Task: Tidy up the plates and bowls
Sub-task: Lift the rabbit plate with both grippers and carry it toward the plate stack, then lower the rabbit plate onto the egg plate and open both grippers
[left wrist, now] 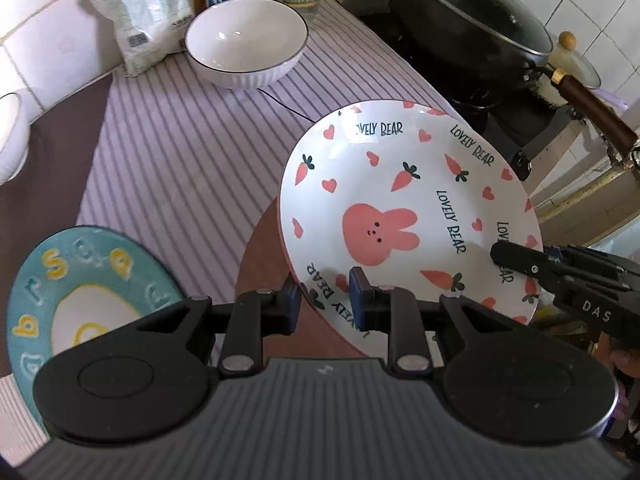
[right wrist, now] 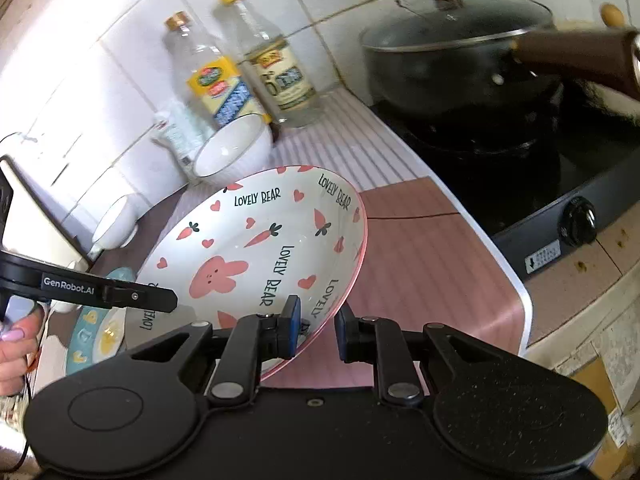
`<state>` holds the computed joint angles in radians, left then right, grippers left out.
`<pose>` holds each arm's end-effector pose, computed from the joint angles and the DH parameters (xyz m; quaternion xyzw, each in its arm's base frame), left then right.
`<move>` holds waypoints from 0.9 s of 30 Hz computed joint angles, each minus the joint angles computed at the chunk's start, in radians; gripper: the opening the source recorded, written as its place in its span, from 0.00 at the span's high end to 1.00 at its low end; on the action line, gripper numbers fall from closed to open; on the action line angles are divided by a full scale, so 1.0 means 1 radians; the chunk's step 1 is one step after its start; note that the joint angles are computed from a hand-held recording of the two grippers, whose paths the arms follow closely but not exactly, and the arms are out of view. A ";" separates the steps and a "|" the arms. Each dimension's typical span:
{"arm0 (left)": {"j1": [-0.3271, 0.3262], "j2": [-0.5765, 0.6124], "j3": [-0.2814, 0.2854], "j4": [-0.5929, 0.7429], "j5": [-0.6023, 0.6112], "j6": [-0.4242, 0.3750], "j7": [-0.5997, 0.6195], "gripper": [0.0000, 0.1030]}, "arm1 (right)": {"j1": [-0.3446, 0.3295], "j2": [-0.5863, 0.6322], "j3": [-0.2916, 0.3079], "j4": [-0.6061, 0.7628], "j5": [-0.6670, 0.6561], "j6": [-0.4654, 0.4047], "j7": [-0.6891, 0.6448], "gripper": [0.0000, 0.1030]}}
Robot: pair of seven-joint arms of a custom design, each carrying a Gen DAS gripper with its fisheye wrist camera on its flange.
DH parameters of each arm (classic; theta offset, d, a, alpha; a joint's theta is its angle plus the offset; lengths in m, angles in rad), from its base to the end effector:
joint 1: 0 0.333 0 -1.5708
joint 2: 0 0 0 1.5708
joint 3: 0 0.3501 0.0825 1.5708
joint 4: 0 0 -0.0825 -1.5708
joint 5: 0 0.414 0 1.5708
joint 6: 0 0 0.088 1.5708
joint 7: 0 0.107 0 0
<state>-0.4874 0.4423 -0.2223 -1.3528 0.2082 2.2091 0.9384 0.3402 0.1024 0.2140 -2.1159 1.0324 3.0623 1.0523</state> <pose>0.6102 -0.4673 0.5463 -0.6462 0.7319 -0.2032 0.0744 0.5584 0.2618 0.4527 -0.6581 0.6181 -0.0677 0.4246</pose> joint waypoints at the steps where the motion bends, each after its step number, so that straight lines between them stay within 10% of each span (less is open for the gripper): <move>1: 0.002 -0.012 0.000 -0.012 -0.002 0.002 -0.003 0.77 | 0.000 -0.005 0.003 -0.001 0.005 -0.004 -0.007 0.78; 27: 0.104 -0.437 -0.047 -0.430 0.011 0.048 -0.236 0.77 | 0.108 -0.065 -0.035 0.095 -0.142 -0.167 -0.064 0.77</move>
<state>-0.3836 0.0053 -0.2689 -1.7824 0.2193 2.2576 0.7027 0.4481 0.0370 0.1788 -2.0207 0.8905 2.8956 0.9878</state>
